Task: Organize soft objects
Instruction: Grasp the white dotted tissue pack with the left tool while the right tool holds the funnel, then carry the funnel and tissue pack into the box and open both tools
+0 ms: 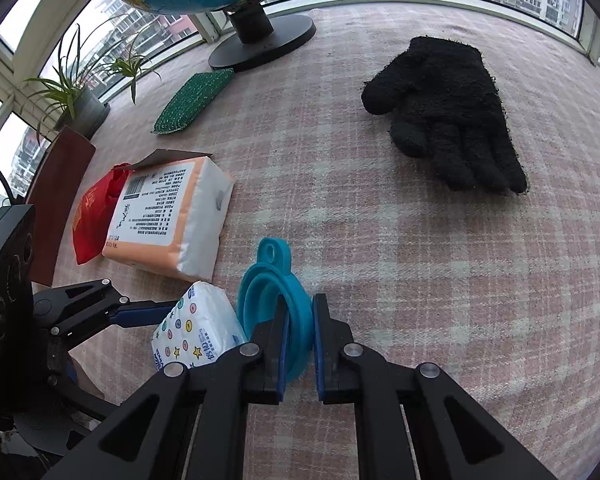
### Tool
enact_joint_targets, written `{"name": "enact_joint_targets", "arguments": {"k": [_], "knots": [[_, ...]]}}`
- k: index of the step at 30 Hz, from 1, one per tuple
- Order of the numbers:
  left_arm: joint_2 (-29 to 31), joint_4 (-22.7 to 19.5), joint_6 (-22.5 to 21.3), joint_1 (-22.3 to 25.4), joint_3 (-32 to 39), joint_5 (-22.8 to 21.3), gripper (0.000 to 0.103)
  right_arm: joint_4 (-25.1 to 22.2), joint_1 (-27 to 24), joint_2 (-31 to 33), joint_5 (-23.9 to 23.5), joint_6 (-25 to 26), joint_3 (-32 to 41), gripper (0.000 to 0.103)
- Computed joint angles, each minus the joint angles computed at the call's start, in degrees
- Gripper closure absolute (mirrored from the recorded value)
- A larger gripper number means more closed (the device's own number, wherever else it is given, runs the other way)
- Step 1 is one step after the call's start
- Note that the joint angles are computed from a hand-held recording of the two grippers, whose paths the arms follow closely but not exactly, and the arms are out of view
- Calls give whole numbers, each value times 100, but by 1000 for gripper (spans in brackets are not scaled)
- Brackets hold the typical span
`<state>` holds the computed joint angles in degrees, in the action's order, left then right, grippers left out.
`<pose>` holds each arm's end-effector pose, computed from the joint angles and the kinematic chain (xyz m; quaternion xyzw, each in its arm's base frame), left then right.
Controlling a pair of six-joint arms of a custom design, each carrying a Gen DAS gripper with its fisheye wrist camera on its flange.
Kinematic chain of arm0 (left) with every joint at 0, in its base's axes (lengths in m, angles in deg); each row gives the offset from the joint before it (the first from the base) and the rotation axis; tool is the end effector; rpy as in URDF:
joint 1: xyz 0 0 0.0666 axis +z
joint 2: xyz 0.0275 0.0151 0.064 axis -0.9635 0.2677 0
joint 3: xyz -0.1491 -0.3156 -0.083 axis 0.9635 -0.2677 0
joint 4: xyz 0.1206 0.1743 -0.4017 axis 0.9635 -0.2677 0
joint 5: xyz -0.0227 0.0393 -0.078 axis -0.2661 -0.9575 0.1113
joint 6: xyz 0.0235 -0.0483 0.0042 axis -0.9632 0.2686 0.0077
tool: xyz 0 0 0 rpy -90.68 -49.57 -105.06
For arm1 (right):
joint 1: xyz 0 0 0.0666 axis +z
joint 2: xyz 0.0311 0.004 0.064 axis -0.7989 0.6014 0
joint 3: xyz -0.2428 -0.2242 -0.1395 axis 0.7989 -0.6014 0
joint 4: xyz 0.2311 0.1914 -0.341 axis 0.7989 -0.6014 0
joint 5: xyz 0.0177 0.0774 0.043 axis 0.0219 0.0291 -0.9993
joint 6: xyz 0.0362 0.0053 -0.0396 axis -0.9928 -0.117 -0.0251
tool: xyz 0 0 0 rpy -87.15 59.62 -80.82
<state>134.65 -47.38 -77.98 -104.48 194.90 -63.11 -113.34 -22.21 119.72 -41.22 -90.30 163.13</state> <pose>0.5673 -0.3464 0.3030 0.5318 0.8137 -0.2259 0.0645 0.4737 0.2784 0.3336 0.2423 0.9500 0.1039 0.1671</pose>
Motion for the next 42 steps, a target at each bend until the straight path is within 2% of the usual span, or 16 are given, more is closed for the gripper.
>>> {"name": "enact_joint_targets", "arguments": {"k": [9, 16, 23, 26, 34, 42], "knots": [[-105, 114, 21, -2, -126, 73, 50, -93, 32, -9, 112, -106, 24, 94], [-233, 90, 75, 220, -155, 229, 51, -202, 172, -23, 382, -162, 138, 94], [-348, 20, 241, 603, -35, 510, 51, 172, 263, -255, 355, -382, 139, 94], [-376, 15, 393, 819, 79, 652, 51, 208, 304, -176, 388, -374, 351, 94], [-369, 162, 902, 1467, 460, 867, 51, 140, 422, 685, 482, 247, 1754, 94], [-258, 389, 1277, 2245, 919, 864, 51, -321, 500, 2298, 401, 1097, 4201, 94]]}}
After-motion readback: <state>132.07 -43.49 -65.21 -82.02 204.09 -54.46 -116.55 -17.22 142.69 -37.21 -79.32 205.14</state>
